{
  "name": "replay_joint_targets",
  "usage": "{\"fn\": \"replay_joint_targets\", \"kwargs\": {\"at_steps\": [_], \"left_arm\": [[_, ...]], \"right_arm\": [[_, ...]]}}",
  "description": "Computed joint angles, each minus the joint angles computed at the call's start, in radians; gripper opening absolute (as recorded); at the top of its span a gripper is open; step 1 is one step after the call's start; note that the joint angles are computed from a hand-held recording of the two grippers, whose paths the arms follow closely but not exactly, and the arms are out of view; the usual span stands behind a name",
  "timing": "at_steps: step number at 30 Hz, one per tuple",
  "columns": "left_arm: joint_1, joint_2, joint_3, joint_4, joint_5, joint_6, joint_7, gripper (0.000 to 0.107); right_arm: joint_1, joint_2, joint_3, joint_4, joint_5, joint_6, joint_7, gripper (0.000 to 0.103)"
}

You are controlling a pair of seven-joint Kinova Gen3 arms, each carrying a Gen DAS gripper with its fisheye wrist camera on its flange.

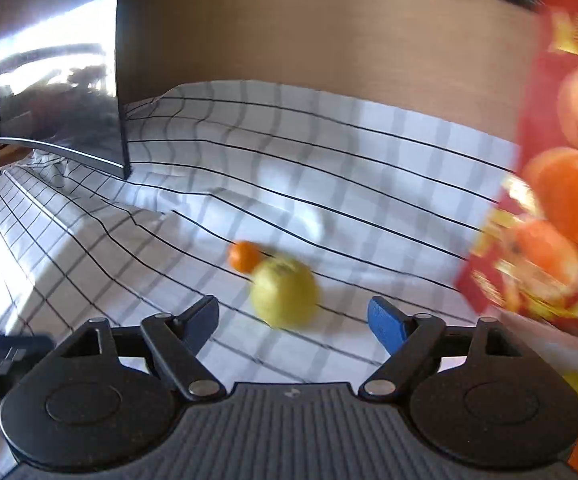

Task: Organize fruits
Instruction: 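Grasp the small tangerine on the cloth with the right gripper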

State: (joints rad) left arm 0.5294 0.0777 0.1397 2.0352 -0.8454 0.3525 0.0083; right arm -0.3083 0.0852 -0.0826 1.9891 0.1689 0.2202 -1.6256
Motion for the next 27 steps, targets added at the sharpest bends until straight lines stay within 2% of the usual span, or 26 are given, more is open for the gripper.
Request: {"fn": "replay_joint_targets", "kwargs": {"at_steps": [2, 5, 6, 8, 10, 14, 17, 18, 19, 21, 27], "left_arm": [[-0.012, -0.017, -0.005, 0.031, -0.003, -0.027, -0.008, 0.052], [-0.055, -0.042, -0.004, 0.072, 0.047, -0.085, -0.073, 0.052], [-0.071, -0.049, -0.002, 0.083, 0.072, -0.105, -0.101, 0.052], [-0.100, -0.066, 0.001, 0.109, 0.089, -0.144, -0.118, 0.052], [-0.129, -0.083, 0.013, 0.134, 0.063, -0.168, -0.092, 0.052], [-0.188, -0.095, 0.040, 0.150, 0.105, -0.174, -0.148, 0.052], [-0.222, -0.100, 0.053, 0.156, 0.162, -0.177, -0.207, 0.052], [-0.230, -0.100, 0.058, 0.155, 0.180, -0.178, -0.229, 0.052], [-0.236, -0.100, 0.061, 0.155, 0.212, -0.179, -0.268, 0.052], [-0.238, -0.092, 0.062, 0.149, 0.275, -0.185, -0.349, 0.052], [-0.212, -0.032, 0.050, 0.101, 0.443, -0.175, -0.565, 0.052]], "right_arm": [[-0.081, 0.065, 0.033, -0.079, 0.066, 0.042, -0.081, 0.071], [-0.153, 0.165, 0.030, -0.216, 0.145, 0.144, -0.152, 0.048], [-0.199, 0.205, 0.060, -0.262, 0.185, 0.185, -0.190, 0.045], [-0.292, 0.290, 0.130, -0.355, 0.238, 0.266, -0.250, 0.044], [-0.361, 0.362, 0.185, -0.432, 0.266, 0.347, -0.262, 0.044], [-0.422, 0.456, 0.198, -0.508, 0.408, 0.466, -0.348, 0.043], [-0.415, 0.467, 0.172, -0.521, 0.449, 0.486, -0.398, 0.040], [-0.416, 0.468, 0.169, -0.522, 0.458, 0.490, -0.404, 0.031], [-0.425, 0.461, 0.175, -0.512, 0.471, 0.482, -0.412, 0.032], [-0.389, 0.437, 0.132, -0.500, 0.449, 0.469, -0.391, 0.032], [-0.317, 0.228, 0.067, -0.301, 0.354, 0.341, -0.381, 0.032]]}}
